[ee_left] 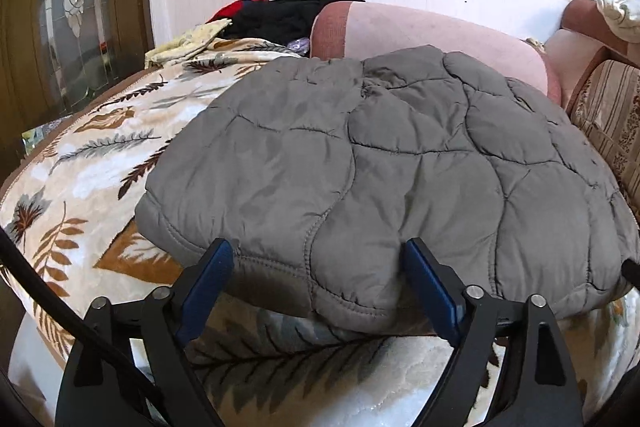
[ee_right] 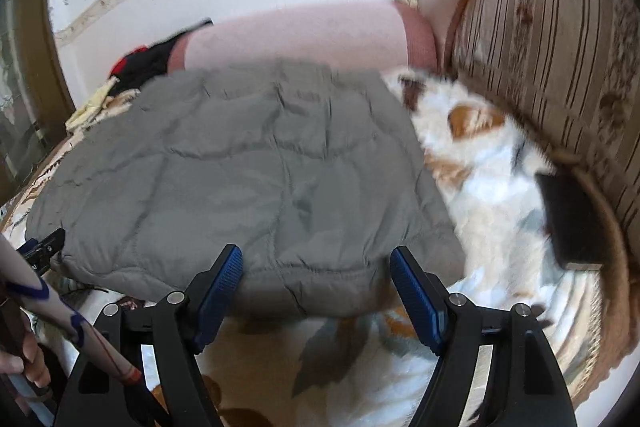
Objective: Fold large clothes
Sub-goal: 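Release the jacket and pull both tools back from it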
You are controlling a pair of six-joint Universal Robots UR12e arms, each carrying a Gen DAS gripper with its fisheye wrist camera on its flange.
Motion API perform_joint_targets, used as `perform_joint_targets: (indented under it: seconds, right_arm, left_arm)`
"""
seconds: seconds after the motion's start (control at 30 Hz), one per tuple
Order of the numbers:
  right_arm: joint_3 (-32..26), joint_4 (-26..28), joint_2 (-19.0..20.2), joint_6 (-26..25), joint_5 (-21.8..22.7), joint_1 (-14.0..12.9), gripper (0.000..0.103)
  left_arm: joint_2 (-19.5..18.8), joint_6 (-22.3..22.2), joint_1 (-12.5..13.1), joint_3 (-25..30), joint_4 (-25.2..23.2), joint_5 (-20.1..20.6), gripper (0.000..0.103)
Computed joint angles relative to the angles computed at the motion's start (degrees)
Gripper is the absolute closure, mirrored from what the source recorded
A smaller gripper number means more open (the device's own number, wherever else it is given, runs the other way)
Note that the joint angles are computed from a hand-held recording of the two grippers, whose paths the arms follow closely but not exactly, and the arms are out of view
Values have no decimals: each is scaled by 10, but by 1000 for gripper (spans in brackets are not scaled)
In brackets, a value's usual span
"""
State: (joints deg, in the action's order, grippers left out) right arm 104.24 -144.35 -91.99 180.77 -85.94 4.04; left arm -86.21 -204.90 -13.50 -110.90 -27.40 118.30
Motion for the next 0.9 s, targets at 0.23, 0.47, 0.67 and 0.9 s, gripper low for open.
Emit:
perform_joint_targets:
  seconds: [0.23,0.47,0.67,0.9]
  right_arm:
    - [1,3,3,-6,-14,6,22]
    - [13,-53,-4,-25,-18,13,22]
    - [4,-17,4,-25,-14,13,22]
    - [2,2,7,-19,-12,11,19]
  left_arm:
    - [-1,-3,-5,0,2,10,14]
    - [1,-4,-6,0,-3,13,14]
    - [0,-5,-7,1,-6,16,13]
    - [1,-5,-5,1,-6,14,12]
